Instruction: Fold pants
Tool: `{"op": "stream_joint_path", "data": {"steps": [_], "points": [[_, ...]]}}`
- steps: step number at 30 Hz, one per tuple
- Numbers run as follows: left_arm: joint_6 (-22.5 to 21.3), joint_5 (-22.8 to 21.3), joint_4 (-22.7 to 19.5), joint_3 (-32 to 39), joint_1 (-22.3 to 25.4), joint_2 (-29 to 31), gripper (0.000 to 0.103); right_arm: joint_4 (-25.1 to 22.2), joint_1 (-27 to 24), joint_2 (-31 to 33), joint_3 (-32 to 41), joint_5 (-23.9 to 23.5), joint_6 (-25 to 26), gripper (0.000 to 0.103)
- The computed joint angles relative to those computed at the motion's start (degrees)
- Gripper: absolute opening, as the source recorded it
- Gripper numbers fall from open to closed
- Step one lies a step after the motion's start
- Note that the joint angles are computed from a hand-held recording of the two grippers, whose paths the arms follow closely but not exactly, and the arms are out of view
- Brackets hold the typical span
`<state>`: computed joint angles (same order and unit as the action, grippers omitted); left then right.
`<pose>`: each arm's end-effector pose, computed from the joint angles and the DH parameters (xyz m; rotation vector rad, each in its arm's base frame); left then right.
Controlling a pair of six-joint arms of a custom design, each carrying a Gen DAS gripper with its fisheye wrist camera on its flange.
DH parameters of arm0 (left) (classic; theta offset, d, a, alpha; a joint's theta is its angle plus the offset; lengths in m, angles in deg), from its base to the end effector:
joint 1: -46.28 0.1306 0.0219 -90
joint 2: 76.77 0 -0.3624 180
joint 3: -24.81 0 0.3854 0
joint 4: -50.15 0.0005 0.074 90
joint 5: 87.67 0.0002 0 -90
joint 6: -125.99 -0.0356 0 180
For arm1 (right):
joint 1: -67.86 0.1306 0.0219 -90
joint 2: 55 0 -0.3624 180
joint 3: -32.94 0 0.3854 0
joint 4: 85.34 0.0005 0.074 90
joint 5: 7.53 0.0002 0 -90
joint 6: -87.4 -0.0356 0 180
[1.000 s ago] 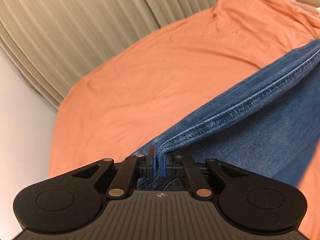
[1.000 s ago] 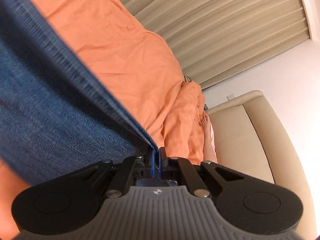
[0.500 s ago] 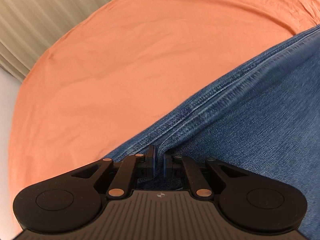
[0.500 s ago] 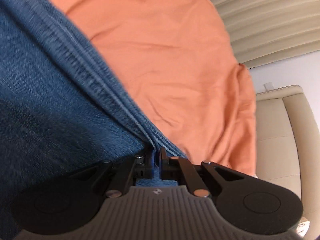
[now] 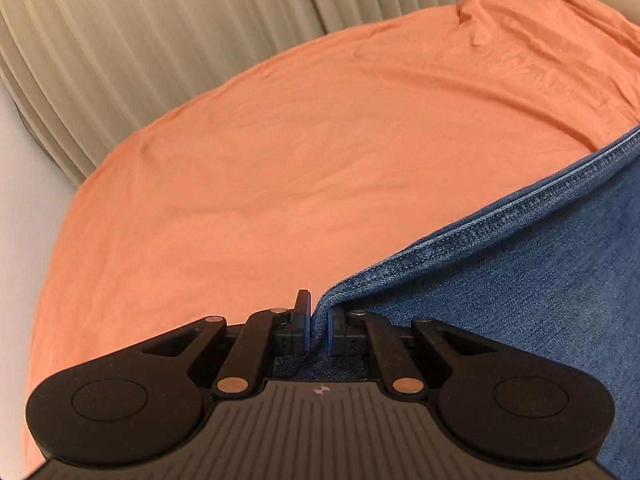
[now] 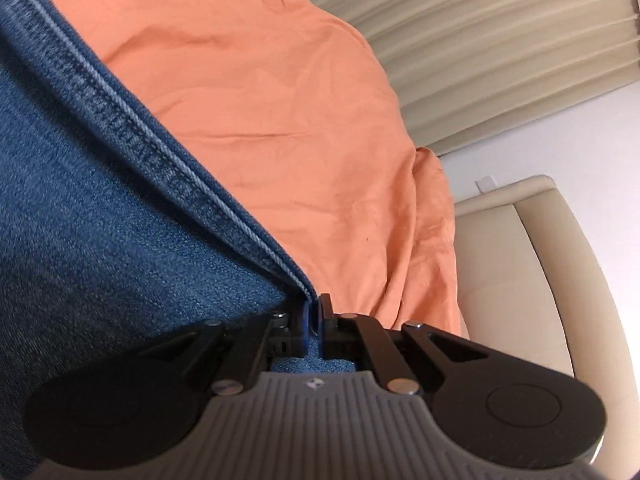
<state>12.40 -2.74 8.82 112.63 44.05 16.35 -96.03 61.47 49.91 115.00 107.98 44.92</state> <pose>0.5001 -0.0168 0.3772 0.4948 2.3475 0.2811 0.5534 -0.0779 0.2723 -0.5356 2.2078 -1.0039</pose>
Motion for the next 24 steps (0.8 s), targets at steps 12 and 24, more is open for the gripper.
{"op": "stream_joint_path", "data": {"steps": [12,24], "points": [[2.30,3.28,-0.52,-1.91,2.47,-3.18,0.088,-12.08,-0.23,-0.88,4.63,0.37,-11.01,0.063],[17.88,29.04,-18.60,-3.43,26.29,-15.22,0.087,-32.44,11.48,-23.50,-8.82,-13.79,-36.78,0.067]]}}
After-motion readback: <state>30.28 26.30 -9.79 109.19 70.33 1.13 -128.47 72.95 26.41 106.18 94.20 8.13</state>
